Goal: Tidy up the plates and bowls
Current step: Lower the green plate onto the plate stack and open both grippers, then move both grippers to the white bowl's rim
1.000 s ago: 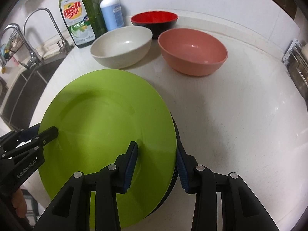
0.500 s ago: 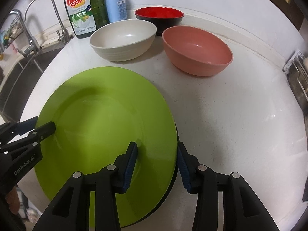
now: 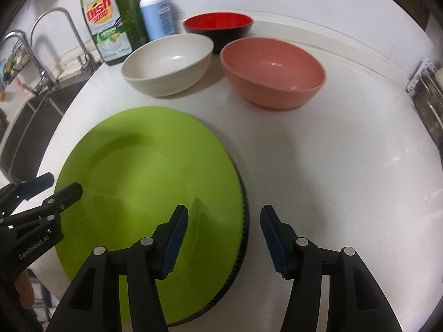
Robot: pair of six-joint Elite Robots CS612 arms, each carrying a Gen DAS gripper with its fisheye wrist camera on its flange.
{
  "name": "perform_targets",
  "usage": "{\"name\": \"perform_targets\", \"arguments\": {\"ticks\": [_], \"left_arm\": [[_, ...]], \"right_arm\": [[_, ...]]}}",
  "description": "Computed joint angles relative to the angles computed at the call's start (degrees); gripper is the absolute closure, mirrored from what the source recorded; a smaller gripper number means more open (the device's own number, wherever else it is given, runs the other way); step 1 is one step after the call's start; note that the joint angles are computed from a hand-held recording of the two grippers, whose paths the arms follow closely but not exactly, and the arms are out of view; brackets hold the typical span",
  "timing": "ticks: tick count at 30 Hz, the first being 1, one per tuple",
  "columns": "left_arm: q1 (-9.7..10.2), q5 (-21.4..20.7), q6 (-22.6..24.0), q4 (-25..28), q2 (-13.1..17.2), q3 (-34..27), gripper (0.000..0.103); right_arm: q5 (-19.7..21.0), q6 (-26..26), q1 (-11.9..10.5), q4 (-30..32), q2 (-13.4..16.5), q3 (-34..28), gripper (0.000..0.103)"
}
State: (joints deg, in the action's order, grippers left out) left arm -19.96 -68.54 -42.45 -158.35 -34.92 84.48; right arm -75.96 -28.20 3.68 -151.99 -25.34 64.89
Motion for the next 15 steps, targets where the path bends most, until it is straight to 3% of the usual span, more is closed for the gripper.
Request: {"name": "perform_targets", "arguments": {"ticks": [15], "left_arm": [[0.33,5.4,5.55,-7.62,-1.22,0.43,0.04]], "right_arm": [[7.52,3.55,-0.69,-6.94,-1.1,0.49,0.048]]}}
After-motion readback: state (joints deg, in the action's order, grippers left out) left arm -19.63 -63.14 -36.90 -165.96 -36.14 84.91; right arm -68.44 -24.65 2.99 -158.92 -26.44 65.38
